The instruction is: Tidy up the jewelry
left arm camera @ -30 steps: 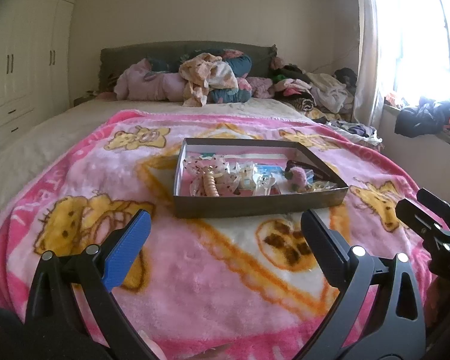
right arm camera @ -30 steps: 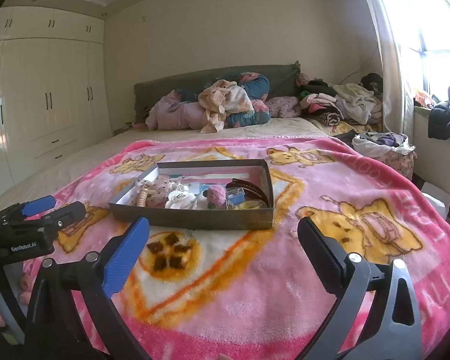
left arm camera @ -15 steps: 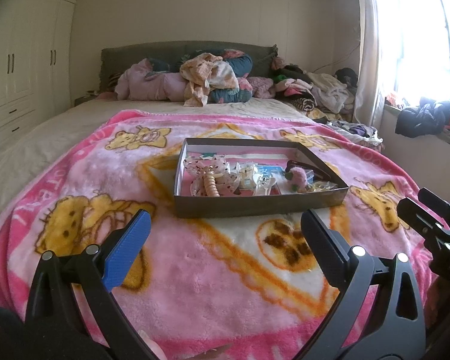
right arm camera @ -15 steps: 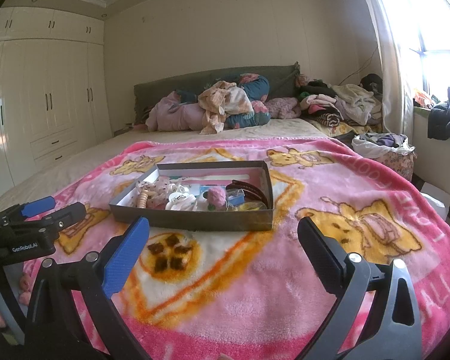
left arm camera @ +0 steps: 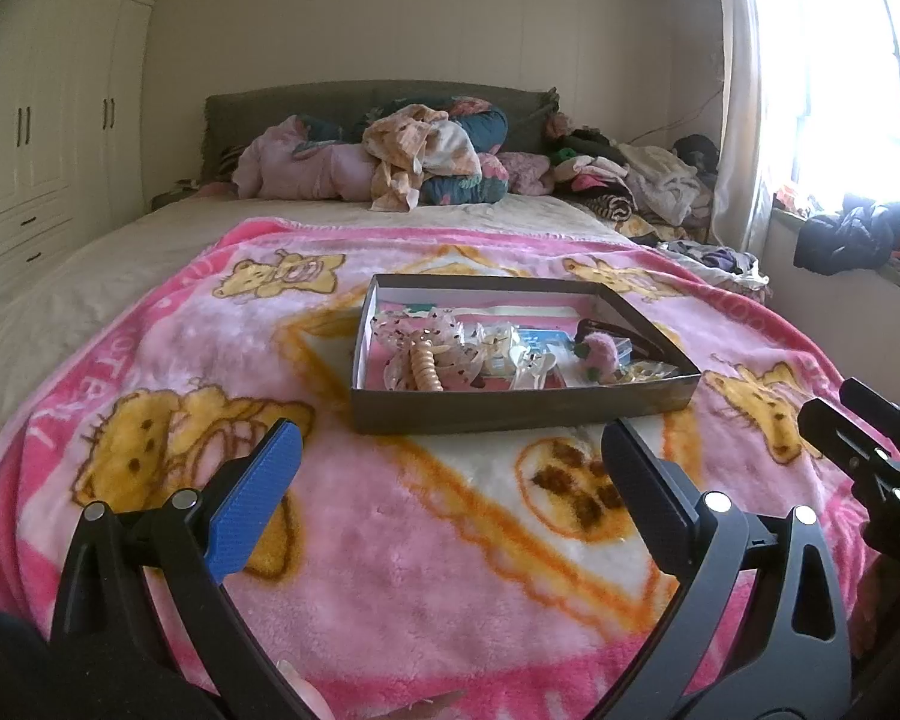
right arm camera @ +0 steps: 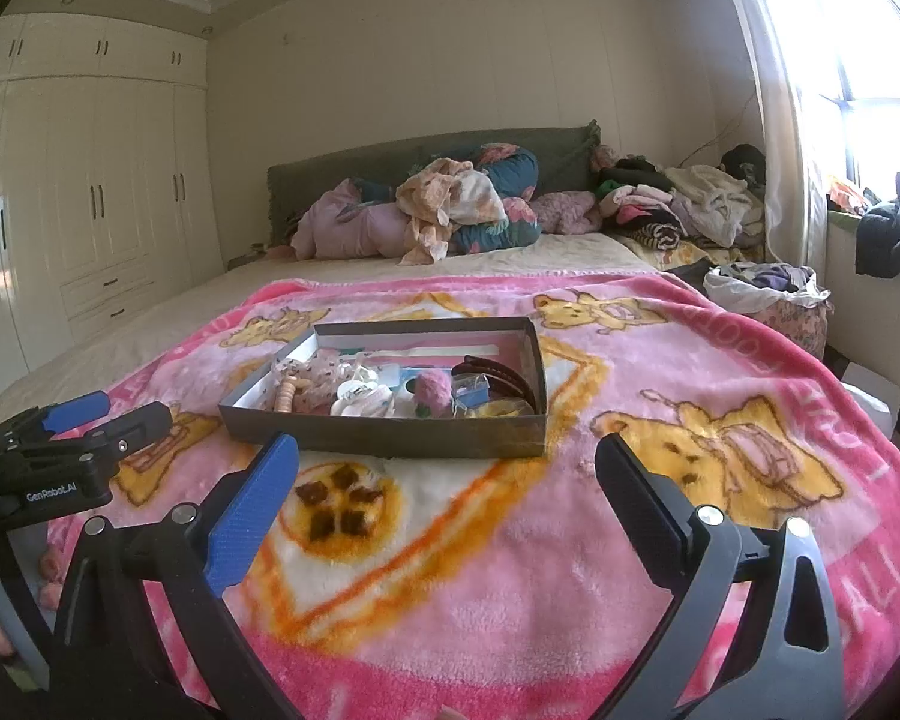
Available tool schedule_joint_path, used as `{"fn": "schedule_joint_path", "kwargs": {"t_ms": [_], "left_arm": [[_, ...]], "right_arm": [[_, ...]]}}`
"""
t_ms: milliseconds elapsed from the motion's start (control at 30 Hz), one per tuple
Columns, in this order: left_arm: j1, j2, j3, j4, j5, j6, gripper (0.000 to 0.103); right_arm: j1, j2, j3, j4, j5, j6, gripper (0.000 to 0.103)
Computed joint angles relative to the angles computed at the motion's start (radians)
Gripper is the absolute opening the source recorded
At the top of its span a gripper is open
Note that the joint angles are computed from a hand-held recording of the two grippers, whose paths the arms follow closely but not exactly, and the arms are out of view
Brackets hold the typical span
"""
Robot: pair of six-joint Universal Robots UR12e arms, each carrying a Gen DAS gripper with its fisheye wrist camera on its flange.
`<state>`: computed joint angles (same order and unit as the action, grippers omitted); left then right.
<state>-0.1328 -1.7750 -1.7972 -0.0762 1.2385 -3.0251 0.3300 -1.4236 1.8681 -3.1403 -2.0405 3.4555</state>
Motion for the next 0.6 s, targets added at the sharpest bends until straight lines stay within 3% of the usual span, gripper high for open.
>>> {"fn": "schedule_joint_path", "kwargs": {"t_ms": [600], "left_arm": [[-0.002,0.0,0.0,0.003,0.002,0.002,0.092]], "right_arm": [[0.0,0.001,-0.002,0.004,-0.001,-0.002,0.097]]}}
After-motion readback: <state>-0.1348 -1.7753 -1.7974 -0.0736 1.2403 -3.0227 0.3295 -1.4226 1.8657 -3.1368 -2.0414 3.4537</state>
